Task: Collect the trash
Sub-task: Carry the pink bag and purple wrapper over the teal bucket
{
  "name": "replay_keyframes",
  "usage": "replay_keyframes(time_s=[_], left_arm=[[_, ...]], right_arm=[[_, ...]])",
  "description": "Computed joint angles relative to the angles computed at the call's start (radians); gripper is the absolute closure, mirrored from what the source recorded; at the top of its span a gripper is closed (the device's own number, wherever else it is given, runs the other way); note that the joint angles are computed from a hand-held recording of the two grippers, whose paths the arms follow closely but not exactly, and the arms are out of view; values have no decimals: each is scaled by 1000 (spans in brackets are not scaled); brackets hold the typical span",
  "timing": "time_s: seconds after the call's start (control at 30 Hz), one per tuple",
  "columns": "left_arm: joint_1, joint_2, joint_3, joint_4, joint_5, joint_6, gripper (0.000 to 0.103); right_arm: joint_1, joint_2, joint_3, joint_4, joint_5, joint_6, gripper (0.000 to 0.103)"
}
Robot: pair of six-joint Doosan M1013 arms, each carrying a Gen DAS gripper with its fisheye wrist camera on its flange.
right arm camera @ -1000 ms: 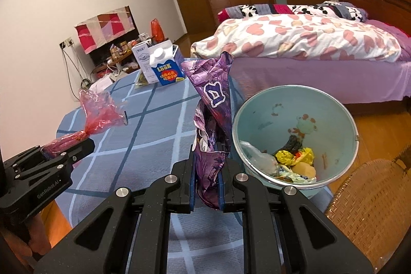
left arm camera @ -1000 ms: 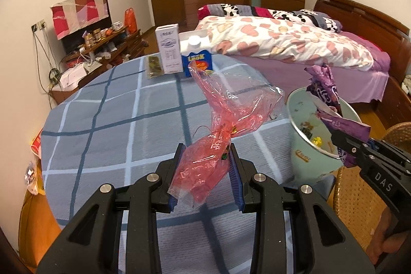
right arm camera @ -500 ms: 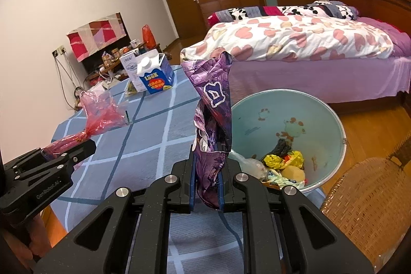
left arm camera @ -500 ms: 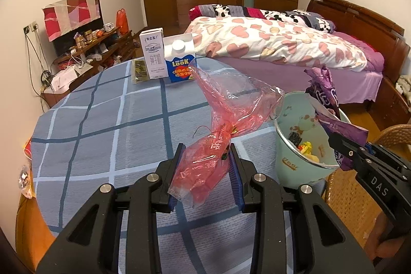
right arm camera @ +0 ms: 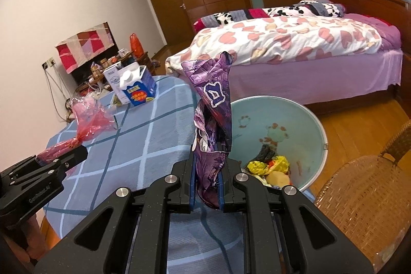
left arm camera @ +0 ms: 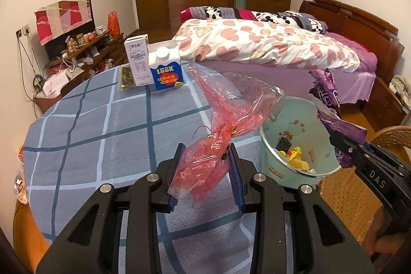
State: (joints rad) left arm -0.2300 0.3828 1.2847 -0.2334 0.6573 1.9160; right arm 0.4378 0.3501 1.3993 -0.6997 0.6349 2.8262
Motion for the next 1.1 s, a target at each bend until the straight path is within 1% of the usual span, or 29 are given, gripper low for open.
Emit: replay_keyframes(time_s=[0.17, 0.27, 0.47, 0.57, 0.7, 0.83, 0.93, 1.1], left_arm=[[-6, 9, -11, -24, 8, 20, 70], [-5, 20, -24, -58, 31, 40, 71], [-21, 39, -44, -43, 49, 31, 71], [-36, 51, -55, -33, 57, 33, 71], [-55, 64, -74, -28, 73, 36, 71], [-81, 72, -85, -24, 69, 45, 70], [-96, 78, -92, -25, 71, 54, 70], [-110, 98, -114, -32, 97, 68, 70]], right_arm=[[-12, -6, 10, -26, 21, 42, 90], [-19, -8, 16, -30, 35, 68, 90], [-30, -7, 22, -49, 62, 103, 90], [-34, -4, 24, -64, 91, 120, 90], [-43, -2, 28, -61, 110, 136, 90], [-49, 2, 28, -63, 131, 140, 89], [-54, 1, 35, -57, 133, 148, 89], [-62, 2, 37, -40, 134, 144, 89]])
